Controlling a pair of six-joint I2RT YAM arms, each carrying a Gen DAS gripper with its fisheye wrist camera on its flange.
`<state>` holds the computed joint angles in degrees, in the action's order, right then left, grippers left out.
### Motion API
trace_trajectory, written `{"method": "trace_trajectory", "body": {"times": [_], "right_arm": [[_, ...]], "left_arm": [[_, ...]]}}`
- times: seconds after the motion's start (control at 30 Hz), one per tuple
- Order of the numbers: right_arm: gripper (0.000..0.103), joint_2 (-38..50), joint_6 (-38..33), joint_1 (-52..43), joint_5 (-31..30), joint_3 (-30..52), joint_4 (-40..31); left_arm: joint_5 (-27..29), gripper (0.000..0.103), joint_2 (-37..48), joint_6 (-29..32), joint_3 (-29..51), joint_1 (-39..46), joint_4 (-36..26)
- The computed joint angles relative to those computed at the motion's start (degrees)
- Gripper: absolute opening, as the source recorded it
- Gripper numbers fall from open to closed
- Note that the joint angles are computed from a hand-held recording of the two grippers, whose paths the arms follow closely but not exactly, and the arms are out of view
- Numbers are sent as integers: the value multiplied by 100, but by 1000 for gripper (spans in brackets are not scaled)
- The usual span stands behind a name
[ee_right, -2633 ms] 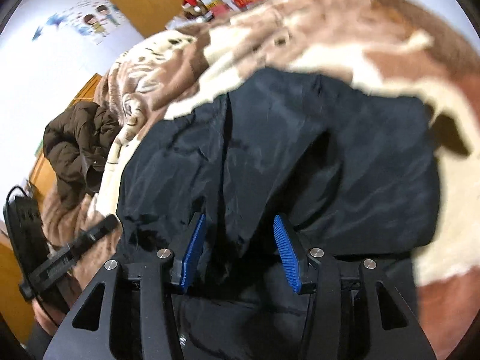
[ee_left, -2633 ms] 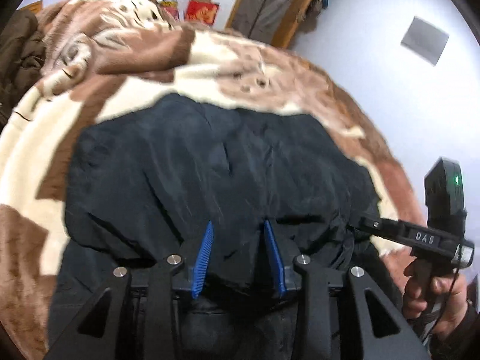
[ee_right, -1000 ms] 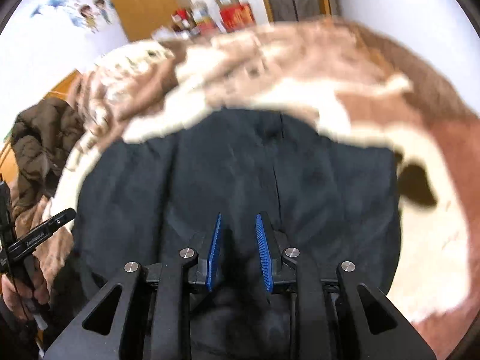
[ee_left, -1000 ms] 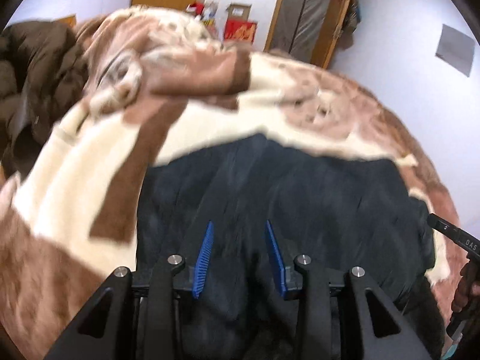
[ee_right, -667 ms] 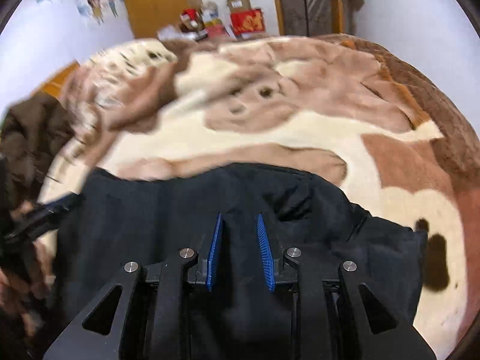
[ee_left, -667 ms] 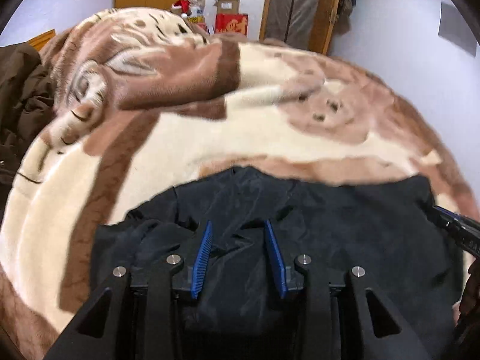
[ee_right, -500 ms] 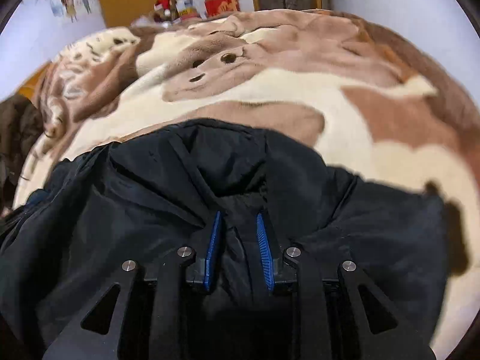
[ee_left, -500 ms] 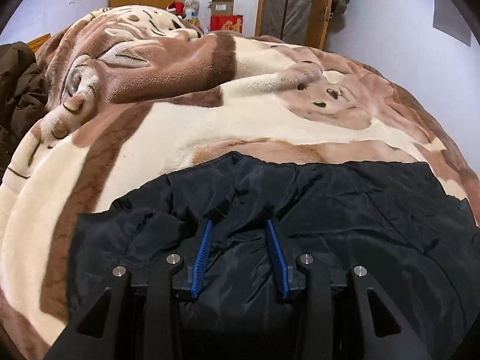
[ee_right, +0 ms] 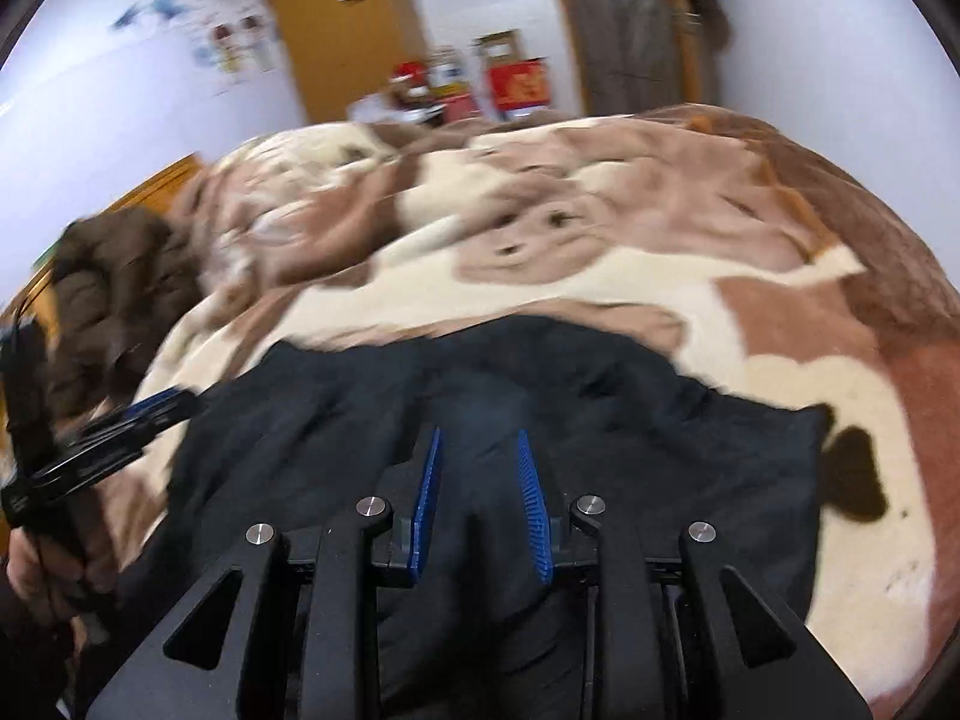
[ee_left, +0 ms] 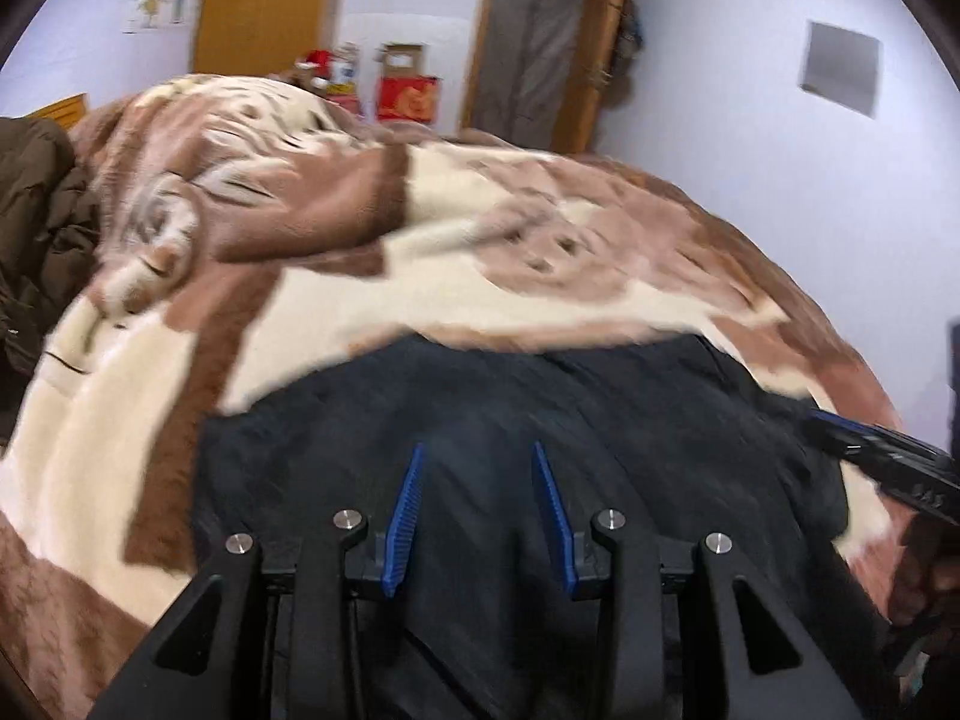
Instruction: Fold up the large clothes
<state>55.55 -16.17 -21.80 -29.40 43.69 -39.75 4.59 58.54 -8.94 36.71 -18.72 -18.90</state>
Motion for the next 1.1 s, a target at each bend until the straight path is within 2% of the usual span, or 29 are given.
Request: {"method": "trace_trajectory", "body": {"times": [0.07,0.13,0.17,0.23,0.37,0.53,0.6,0.7,0.77,0.83,0.9,1.1], "right_arm": [[26,79,132,417,341,-331,178],[27,497,191,685,748,-597,596],[26,640,181,695,810,-667,760],[25,936,164,607,744,-622,900],[25,714,150,649,901,-269,296],[26,-628,-363,-29,20,-126,-1072],[26,-878,-419,-17,-70,-335,-1335],[26,-760,-50,576,472,-870,-865],[26,-368,129,823,835,-1223,-255],[25,-121,171,765,813,-1403,45],[25,35,261,861,890,-1564,405],[25,146,417,1051,1040,-1754,864]], "left_arm": [[-256,40,300,-48,-155,-323,82],[-256,40,790,-196,-277,-361,312],[-206,40,933,-226,-346,-328,486],[-113,40,993,-304,-285,-255,461],[-184,39,456,-264,-96,-296,-255],[-47,39,-1321,-387,-456,-621,-1184],[-146,39,-1548,-591,-637,-986,-1313],[-398,39,-927,-829,-957,-1309,-939],[-483,40,-406,-841,-1128,-1289,-517],[-471,40,-164,-907,-1176,-1255,-295],[-691,40,7,-870,-1147,-1405,-181],[-810,40,353,-920,-1257,-1485,247]]}}
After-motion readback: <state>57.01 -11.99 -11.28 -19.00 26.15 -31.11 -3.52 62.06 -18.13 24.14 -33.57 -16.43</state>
